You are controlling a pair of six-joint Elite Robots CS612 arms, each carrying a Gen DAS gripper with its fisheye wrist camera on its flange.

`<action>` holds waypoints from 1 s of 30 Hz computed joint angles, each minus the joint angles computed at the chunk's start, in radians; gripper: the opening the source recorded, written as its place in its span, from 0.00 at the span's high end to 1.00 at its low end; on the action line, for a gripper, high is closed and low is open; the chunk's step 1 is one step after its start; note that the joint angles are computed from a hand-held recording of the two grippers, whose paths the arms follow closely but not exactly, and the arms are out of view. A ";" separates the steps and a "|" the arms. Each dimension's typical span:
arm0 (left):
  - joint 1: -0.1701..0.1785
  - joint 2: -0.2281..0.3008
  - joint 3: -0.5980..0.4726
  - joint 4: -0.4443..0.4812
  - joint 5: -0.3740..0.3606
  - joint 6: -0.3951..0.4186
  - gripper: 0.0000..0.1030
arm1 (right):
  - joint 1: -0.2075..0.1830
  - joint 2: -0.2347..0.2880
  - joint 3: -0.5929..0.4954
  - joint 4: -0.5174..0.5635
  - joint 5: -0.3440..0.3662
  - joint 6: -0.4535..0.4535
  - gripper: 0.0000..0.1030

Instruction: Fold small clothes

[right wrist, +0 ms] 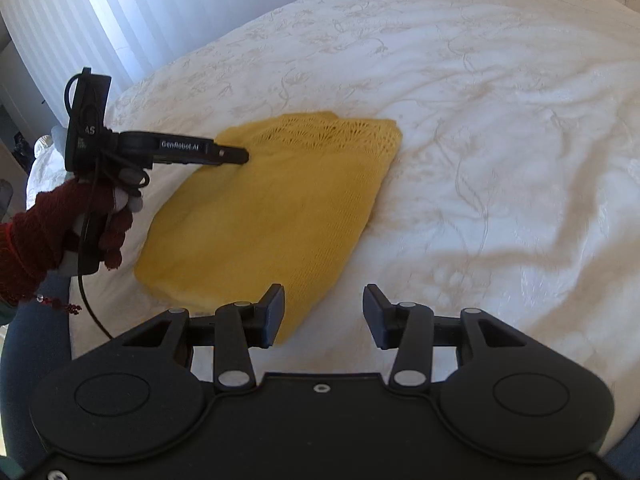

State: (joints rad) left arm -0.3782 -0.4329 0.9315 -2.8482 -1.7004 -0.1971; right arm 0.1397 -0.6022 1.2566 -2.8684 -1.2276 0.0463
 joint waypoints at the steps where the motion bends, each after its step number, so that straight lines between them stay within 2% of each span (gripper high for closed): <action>1: -0.002 -0.015 0.029 -0.019 -0.013 0.001 0.53 | 0.004 -0.003 0.006 0.009 -0.003 -0.004 0.48; 6: -0.016 -0.069 0.149 -0.074 -0.058 0.034 0.53 | 0.026 0.013 -0.004 0.015 -0.044 -0.009 0.48; 10: -0.022 -0.069 0.163 -0.033 -0.034 0.083 0.53 | 0.042 0.037 -0.021 -0.038 -0.105 0.017 0.48; 12: -0.018 -0.063 0.156 -0.022 -0.043 0.082 0.53 | 0.050 0.047 -0.017 -0.133 -0.157 0.018 0.58; 13: -0.016 -0.061 0.149 -0.013 -0.052 0.077 0.53 | 0.054 0.047 -0.016 -0.163 -0.187 -0.004 0.81; 14: -0.014 -0.060 0.145 -0.005 -0.057 0.073 0.53 | 0.060 0.044 -0.012 -0.198 -0.220 -0.025 0.84; 16: -0.013 -0.059 0.141 0.004 -0.058 0.081 0.53 | 0.065 0.035 0.001 -0.275 -0.255 -0.059 0.84; 20: -0.013 -0.059 0.144 -0.002 -0.060 0.090 0.53 | 0.068 0.008 0.027 -0.332 -0.311 -0.128 0.83; 22: -0.012 -0.060 0.149 -0.009 -0.064 0.085 0.53 | 0.058 -0.005 0.036 -0.313 -0.296 -0.102 0.81; 24: -0.013 -0.065 0.157 -0.023 -0.066 0.079 0.53 | 0.046 -0.009 0.040 -0.300 -0.246 -0.051 0.75; 30: -0.021 -0.092 0.205 -0.038 -0.038 0.106 0.52 | 0.051 0.042 -0.028 -0.183 -0.201 -0.040 0.74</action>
